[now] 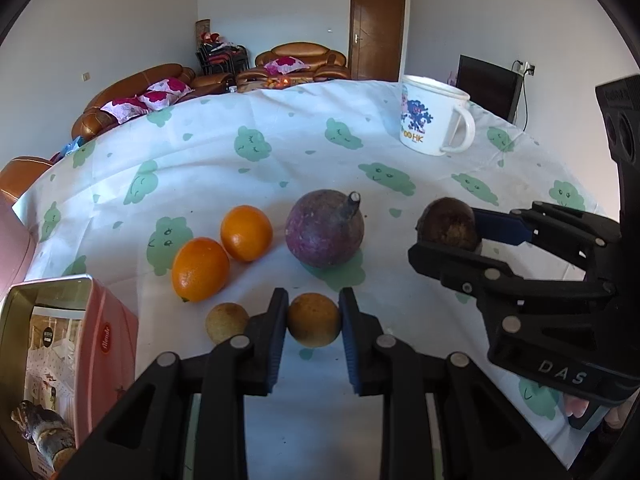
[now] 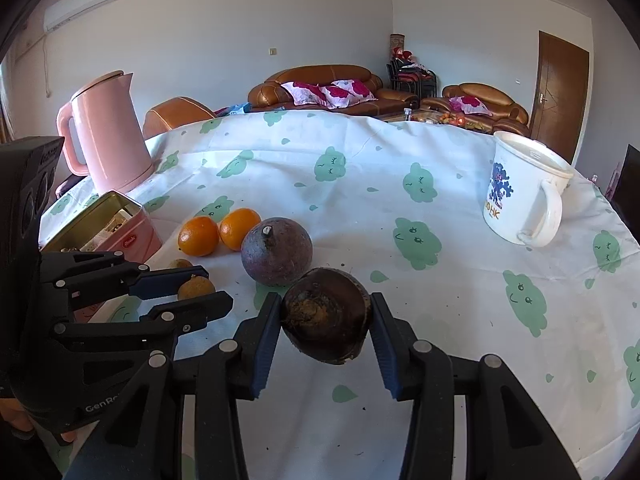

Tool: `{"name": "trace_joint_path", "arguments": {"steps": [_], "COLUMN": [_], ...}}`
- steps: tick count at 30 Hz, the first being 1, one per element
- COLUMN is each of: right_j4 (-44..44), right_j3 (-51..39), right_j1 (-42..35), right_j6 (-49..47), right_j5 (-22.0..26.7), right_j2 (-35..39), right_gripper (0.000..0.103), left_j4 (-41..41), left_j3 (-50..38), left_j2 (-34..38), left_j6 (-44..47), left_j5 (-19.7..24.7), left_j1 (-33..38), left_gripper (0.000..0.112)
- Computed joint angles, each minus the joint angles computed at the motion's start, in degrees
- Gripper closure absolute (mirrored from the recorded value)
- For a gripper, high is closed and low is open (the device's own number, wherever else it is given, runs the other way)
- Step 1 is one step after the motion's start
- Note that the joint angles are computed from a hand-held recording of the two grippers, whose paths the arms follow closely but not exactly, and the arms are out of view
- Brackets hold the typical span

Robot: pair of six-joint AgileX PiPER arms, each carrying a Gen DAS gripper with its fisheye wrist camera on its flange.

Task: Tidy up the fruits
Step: 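Grasp the small brown round fruit with the left tool while the right tool holds the dark fruit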

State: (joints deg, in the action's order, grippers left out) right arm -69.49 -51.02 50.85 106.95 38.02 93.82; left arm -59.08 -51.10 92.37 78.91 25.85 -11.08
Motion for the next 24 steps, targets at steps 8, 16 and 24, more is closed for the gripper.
{"name": "trace_joint_path", "arguments": {"steps": [8,16,24], "right_j4": [-4.37,-7.03,-10.07], "right_j3": [1.36,1.70,2.87], "right_j1": [1.31,2.43,4.02], "right_j6": [3.61,5.26,8.22], "right_j5": [0.41,1.21,2.77], "right_j2": [-0.95,-0.87,-1.56], "right_gripper": [0.057,0.057,0.057], "left_j4": [-8.22,-15.77,-22.32], "left_j3": [2.50,4.48,6.27], "left_j2": [-2.15,-3.69,-5.16], "left_j6": [7.73,14.82,21.34], "left_j5": [-1.56,-1.56,-1.81], "left_j1": [0.77,2.16,2.79], "left_gripper": [0.085,0.085,0.085]}}
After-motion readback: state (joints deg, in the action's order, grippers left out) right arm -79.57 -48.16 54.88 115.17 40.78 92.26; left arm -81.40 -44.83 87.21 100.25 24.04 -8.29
